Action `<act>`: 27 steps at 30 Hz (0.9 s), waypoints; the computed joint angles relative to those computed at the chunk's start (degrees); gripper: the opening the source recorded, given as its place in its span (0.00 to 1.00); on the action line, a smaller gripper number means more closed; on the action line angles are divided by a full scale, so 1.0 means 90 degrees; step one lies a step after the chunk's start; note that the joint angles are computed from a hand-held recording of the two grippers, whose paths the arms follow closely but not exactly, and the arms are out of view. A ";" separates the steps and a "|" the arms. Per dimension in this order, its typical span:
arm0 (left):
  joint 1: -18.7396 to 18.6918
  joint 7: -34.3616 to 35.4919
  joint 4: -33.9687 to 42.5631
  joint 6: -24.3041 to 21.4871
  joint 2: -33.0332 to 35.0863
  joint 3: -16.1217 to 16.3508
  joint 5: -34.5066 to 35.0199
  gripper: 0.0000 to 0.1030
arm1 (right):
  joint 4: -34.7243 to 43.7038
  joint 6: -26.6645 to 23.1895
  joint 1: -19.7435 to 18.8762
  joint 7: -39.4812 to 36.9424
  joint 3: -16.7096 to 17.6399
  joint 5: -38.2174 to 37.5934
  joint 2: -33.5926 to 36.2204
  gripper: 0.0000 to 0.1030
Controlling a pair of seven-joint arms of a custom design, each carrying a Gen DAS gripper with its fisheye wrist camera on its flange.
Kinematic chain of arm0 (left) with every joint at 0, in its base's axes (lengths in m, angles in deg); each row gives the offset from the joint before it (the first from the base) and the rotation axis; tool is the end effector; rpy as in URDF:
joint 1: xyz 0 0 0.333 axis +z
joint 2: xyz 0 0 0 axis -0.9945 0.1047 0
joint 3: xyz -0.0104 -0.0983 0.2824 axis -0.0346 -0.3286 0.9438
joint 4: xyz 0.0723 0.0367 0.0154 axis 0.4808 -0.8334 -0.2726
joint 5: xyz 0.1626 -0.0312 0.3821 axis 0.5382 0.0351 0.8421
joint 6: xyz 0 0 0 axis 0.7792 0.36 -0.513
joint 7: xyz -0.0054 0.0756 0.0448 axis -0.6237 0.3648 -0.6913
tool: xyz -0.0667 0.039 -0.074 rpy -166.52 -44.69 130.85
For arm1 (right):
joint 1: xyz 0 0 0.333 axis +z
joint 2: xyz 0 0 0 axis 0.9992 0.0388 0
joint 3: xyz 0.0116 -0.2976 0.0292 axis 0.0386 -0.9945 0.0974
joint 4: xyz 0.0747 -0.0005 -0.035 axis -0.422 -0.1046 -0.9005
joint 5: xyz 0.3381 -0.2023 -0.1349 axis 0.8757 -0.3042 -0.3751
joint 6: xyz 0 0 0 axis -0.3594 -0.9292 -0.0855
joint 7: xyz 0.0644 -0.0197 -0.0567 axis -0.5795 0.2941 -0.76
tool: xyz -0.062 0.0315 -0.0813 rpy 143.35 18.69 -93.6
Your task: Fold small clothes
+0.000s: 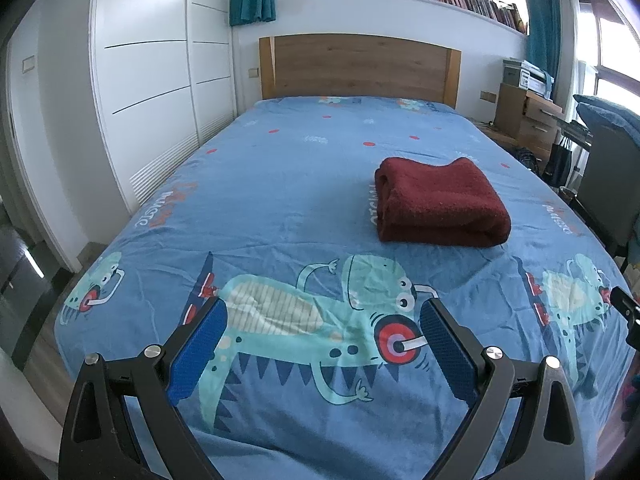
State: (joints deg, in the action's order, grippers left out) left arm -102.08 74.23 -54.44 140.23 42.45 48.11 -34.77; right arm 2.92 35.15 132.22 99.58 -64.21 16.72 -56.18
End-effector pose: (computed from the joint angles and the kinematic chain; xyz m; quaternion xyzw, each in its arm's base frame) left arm 0.6421 -0.3363 0.4422 -0.5605 0.7039 -0.3494 0.2613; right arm 0.5668 0.4770 0.5231 -0.5122 0.7323 -0.4055 0.1923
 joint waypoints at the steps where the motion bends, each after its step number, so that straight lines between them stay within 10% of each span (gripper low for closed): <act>1: -0.0004 -0.0001 -0.0002 -0.0008 -0.0005 0.0003 0.0004 0.92 | 0.0017 -0.0006 0.0006 0.0000 0.0000 -0.0003 0.0010 0.99; 27: -0.0043 -0.0045 -0.0061 -0.0065 -0.0027 0.0009 0.0148 0.92 | -0.0081 -0.0058 0.0035 0.0061 0.0018 -0.0050 -0.0061 0.99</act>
State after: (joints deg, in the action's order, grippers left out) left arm -102.47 73.83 -54.99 139.65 42.21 48.19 -33.44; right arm 2.18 34.63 132.54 100.13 -64.04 16.27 -56.73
